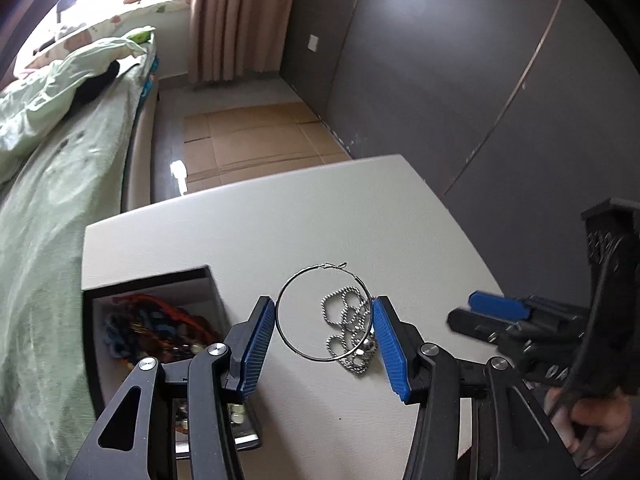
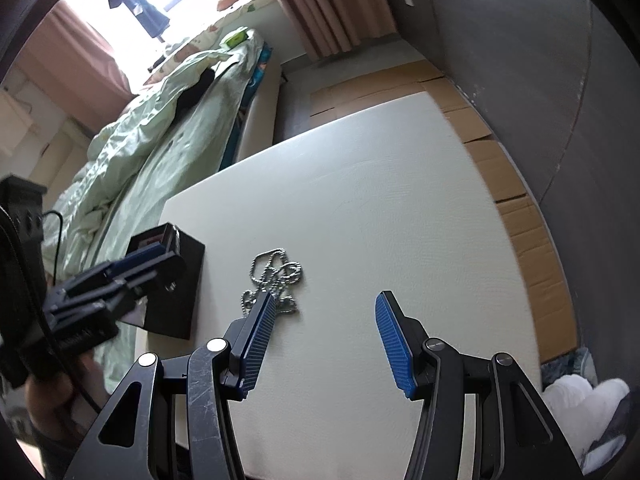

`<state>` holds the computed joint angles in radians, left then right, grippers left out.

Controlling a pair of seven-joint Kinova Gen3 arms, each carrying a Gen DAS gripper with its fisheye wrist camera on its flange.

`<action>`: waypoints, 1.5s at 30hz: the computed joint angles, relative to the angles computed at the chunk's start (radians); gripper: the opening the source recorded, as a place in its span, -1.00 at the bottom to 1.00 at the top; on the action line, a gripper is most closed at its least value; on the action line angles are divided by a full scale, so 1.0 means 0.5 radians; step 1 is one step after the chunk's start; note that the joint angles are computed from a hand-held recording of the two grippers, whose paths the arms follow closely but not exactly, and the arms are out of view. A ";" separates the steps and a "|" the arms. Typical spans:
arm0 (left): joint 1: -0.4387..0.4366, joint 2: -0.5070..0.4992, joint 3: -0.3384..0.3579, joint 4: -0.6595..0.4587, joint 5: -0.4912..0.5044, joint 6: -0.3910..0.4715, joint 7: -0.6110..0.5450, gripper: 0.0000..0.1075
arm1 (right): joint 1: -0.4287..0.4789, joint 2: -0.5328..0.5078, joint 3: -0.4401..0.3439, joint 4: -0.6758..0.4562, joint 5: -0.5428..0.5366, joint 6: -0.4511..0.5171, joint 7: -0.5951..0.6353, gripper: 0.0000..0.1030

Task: Organize jewelry
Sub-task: 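Carry the silver hoop to the box with the left tool while the right tool grasps the chain, then release the hoop into the box with the left tool while the right tool lifts the chain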

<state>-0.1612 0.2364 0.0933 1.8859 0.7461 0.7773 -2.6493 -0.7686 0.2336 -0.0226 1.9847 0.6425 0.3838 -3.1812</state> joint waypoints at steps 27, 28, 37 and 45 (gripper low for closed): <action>-0.339 0.064 -0.121 -0.189 0.181 0.264 -0.051 -0.03 | -0.236 0.559 0.035 -0.755 -0.241 0.685 0.771 0.07; -0.341 0.062 -0.121 -0.186 0.180 0.261 -0.056 -0.03 | -0.250 0.568 0.032 -0.775 -0.230 0.736 0.784 -0.04; -0.364 0.074 -0.122 -0.194 0.188 0.302 -0.053 -0.03 | -0.186 0.392 0.001 -0.564 -0.234 0.531 0.740 -0.71; -0.398 0.087 -0.135 -0.227 0.196 0.402 -0.073 -0.03 | -0.195 0.272 -0.008 -0.546 -0.117 0.578 0.640 -0.73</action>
